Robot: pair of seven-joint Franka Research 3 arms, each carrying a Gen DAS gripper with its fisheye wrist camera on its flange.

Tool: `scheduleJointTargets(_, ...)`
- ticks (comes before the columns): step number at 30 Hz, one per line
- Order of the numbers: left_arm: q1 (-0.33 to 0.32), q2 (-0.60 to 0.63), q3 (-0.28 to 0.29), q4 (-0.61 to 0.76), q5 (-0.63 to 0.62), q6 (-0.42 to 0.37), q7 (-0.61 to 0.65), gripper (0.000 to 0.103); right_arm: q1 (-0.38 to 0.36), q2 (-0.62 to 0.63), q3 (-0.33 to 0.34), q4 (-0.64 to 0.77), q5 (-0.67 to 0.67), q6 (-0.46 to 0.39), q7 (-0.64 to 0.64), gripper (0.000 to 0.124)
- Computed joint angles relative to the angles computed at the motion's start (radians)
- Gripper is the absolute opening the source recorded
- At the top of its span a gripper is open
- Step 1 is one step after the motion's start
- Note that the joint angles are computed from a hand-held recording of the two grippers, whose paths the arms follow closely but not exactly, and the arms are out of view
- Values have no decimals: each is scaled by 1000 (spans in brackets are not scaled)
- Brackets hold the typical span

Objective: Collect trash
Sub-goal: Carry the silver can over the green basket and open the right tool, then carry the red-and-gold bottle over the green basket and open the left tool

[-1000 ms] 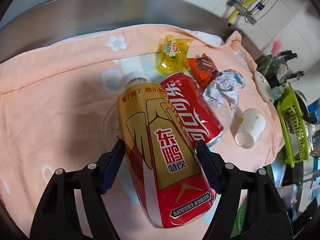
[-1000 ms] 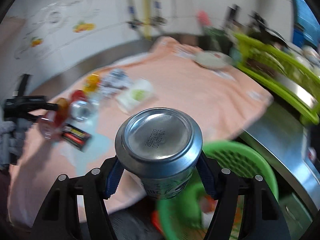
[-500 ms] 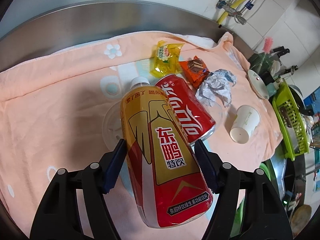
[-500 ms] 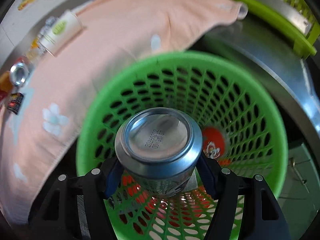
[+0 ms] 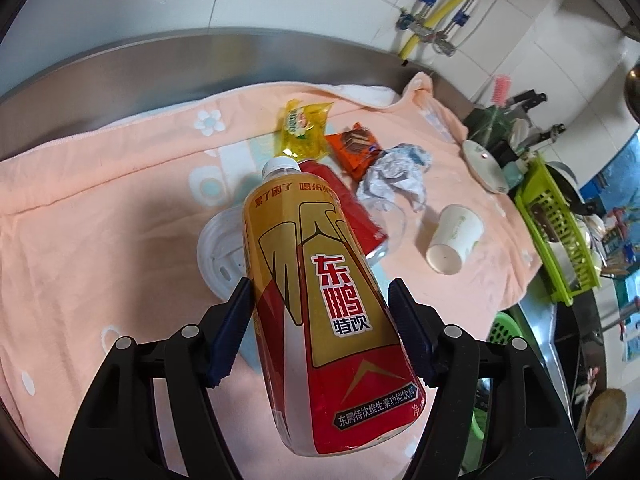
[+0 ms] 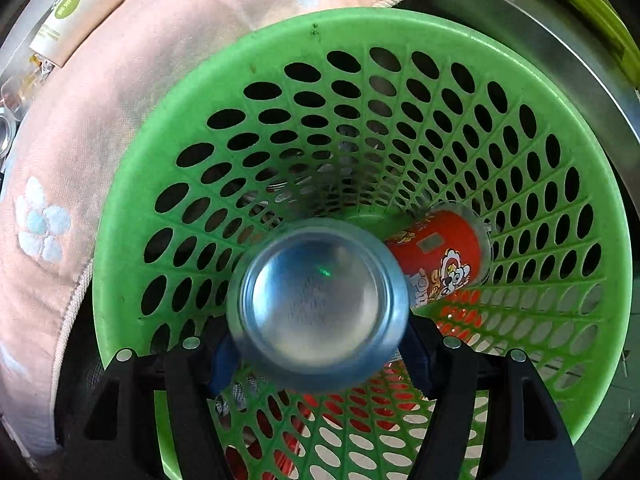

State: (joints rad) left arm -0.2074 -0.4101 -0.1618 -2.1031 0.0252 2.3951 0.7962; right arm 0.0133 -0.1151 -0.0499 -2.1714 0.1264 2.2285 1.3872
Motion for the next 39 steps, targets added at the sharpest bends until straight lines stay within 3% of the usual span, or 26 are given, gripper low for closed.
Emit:
scheduleJointTargets(6, -22, -36, -1, -7, -7, 24, 32, 67, -8, 14, -11, 27, 21, -3, -10, 66)
scheduleJointTargets(15, -77, -27, -14, 34, -34, 53, 101, 67, -27, -99, -21, -7, 47, -11, -38, 66)
scheduleJointTargets(26, -179, 167, -51, 198, -158, 74, 255, 63, -80, -308, -42, -103, 87, 64, -80, 67)
scheduleJointTargets(27, -183, 189, -61, 218, -162, 74, 266, 58, -88, -338, -45, -122, 85, 76, -82, 67)
scheduleJointTargets(29, -198, 239, -73, 259, -197, 75, 309, 37, -96, -373, -57, -144, 95, 86, -94, 67)
scheduleJointTargets(31, -226, 309, -72, 311, -325, 79, 411, 17, -105, -419, -70, -166, 116, 90, -101, 67)
scheduleJointTargets(33, -224, 361, -100, 338, -322, 114, 435, 14, -111, -437, -71, -187, 128, 100, -102, 67)
scheduleJointTargets(35, -220, 407, -130, 346, -220, 184, 396, 14, -123, -471, -77, -222, 140, 119, -105, 67)
scheduleJointTargets(37, -196, 451, -158, 354, -308, 177, 411, 13, -141, -477, -57, -258, 129, 179, -87, 67)
scheduleJointTargets(39, -213, 478, -148, 363, -241, 170, 374, 12, -122, -500, -89, -289, 178, 197, -105, 67)
